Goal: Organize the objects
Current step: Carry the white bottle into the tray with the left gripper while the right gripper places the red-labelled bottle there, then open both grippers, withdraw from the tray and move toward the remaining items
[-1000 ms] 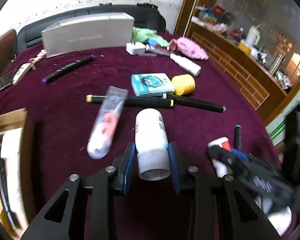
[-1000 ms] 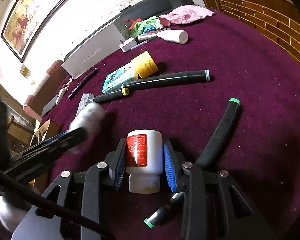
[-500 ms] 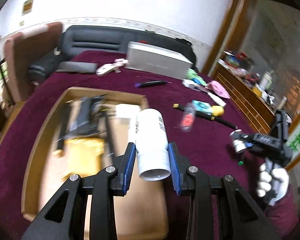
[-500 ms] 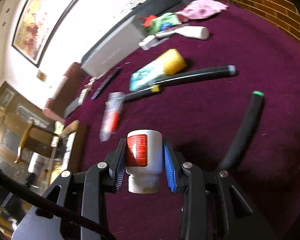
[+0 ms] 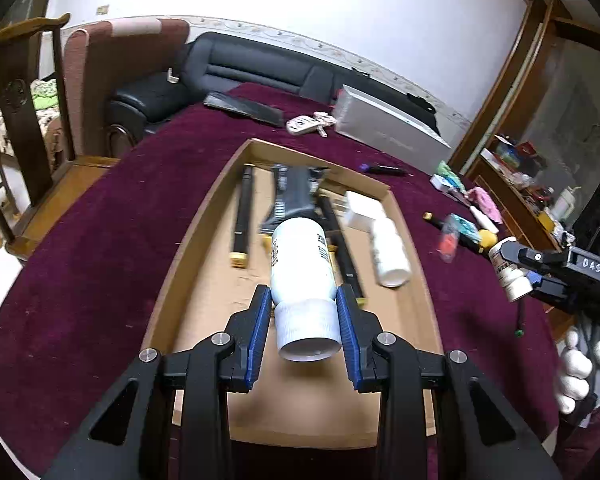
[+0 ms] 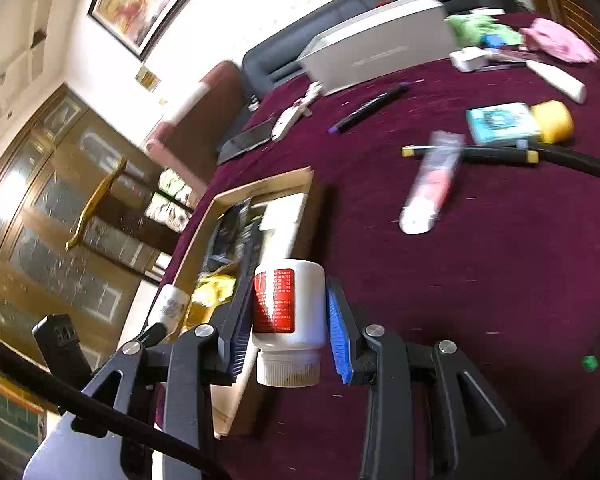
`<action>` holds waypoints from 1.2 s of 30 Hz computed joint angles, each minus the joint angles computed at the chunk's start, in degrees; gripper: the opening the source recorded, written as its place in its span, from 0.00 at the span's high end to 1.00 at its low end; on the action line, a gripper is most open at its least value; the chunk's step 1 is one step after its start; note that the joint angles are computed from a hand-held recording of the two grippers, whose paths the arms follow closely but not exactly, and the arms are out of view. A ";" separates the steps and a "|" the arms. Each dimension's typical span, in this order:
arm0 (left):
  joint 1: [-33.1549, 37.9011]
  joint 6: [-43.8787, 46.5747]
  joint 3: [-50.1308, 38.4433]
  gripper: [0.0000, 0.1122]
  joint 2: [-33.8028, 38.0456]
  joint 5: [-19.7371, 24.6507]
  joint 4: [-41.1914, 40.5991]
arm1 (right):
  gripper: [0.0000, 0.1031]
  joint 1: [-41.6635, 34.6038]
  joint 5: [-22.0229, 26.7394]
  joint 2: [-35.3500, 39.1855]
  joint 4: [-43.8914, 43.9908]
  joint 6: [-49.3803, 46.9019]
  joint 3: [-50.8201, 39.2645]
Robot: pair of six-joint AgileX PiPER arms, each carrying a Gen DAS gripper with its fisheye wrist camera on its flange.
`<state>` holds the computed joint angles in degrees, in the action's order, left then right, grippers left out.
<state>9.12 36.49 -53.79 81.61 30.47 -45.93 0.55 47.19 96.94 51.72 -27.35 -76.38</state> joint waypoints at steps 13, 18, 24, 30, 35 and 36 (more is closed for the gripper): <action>0.96 0.02 -1.73 0.74 5.63 -1.04 3.94 | 0.68 16.66 1.11 17.70 -21.86 23.84 -24.24; 0.18 -0.09 -1.98 0.74 6.06 -2.16 4.96 | 0.68 19.93 5.31 25.43 -32.20 32.67 -36.23; 1.05 1.63 -1.76 0.74 6.56 -2.88 3.68 | 0.68 22.02 9.47 30.74 -41.00 38.22 -44.70; 4.18 7.73 -1.21 0.73 5.77 -0.25 -3.51 | 0.68 23.66 11.05 32.62 -46.87 41.40 -48.06; 8.09 12.42 -1.18 0.59 5.08 4.10 -10.10 | 0.68 23.42 9.26 31.53 -46.91 43.32 -45.95; 9.04 13.04 -1.16 0.59 4.94 5.15 -11.26 | 0.68 23.15 9.37 31.54 -46.09 43.18 -46.09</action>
<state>18.17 49.54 -54.95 86.55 35.61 -57.19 23.70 56.56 128.49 5.63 15.84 -122.48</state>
